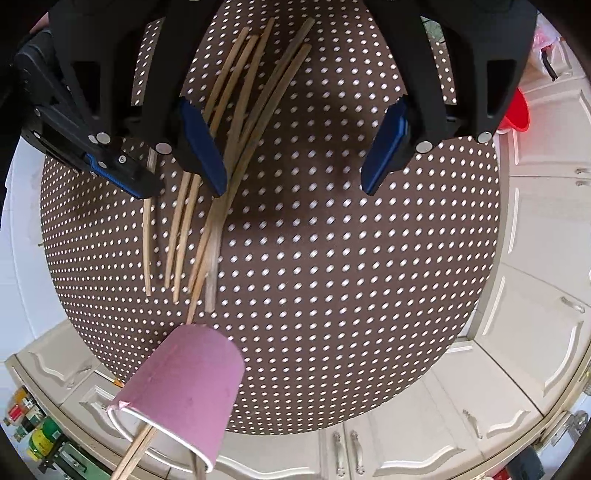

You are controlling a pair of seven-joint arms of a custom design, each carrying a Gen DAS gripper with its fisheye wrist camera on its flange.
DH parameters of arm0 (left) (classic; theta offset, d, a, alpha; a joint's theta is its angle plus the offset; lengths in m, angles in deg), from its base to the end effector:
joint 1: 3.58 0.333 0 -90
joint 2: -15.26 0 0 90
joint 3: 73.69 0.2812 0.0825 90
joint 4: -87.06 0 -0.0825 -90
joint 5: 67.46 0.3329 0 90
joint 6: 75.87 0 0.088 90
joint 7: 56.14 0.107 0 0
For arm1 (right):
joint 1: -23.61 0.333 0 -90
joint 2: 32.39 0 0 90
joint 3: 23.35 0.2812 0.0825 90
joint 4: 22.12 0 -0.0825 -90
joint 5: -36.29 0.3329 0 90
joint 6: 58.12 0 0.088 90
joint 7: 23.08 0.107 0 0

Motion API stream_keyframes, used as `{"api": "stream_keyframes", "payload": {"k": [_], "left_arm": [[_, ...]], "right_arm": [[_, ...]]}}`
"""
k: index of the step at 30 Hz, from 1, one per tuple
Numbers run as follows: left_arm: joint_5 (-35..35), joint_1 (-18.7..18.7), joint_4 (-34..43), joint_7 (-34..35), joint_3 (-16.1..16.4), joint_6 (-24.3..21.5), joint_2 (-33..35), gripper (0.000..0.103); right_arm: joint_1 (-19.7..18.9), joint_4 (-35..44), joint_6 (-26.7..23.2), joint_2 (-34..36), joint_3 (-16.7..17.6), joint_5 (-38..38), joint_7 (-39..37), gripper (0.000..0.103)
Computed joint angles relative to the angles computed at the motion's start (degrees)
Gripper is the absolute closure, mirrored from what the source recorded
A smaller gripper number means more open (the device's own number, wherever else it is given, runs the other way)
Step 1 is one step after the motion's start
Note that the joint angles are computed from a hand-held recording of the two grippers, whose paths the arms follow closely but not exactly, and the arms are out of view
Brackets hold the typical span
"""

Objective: Organize utensils
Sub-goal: 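Grasp a chopstick with the right tool while the left tool grasps another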

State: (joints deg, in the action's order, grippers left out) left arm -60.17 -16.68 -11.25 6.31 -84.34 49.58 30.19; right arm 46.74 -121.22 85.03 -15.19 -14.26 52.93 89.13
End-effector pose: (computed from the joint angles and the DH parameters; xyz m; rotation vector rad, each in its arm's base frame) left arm 0.5536 -0.2287 0.4444 -2.1344 2.1022 -0.2776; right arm 0.5334 0.3225 0.4497 -1.8144 1.8795 0.1533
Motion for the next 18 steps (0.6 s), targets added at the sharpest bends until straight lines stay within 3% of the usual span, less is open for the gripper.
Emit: {"api": "stream_keyframes", "payload": {"k": [11,15,18], "left_arm": [[-1.0,-2.0,16.7,0.1,0.4,-1.8,12.6,0.030],[-1.2,-3.1,26.9,0.0,0.9,-4.5,19.6,0.041],[-2.3,-3.4,36.1,0.1,1.1,-7.0,26.0,0.056]], "right_arm": [[-1.8,-3.7,2.0,-2.6,-0.6,1.7,-0.7,0.097],[-2.2,-4.1,2.1,-2.8,-0.6,2.7,-1.2,0.097],[-1.8,-1.2,1.2,-0.7,-0.6,1.6,-0.3,0.097]]}}
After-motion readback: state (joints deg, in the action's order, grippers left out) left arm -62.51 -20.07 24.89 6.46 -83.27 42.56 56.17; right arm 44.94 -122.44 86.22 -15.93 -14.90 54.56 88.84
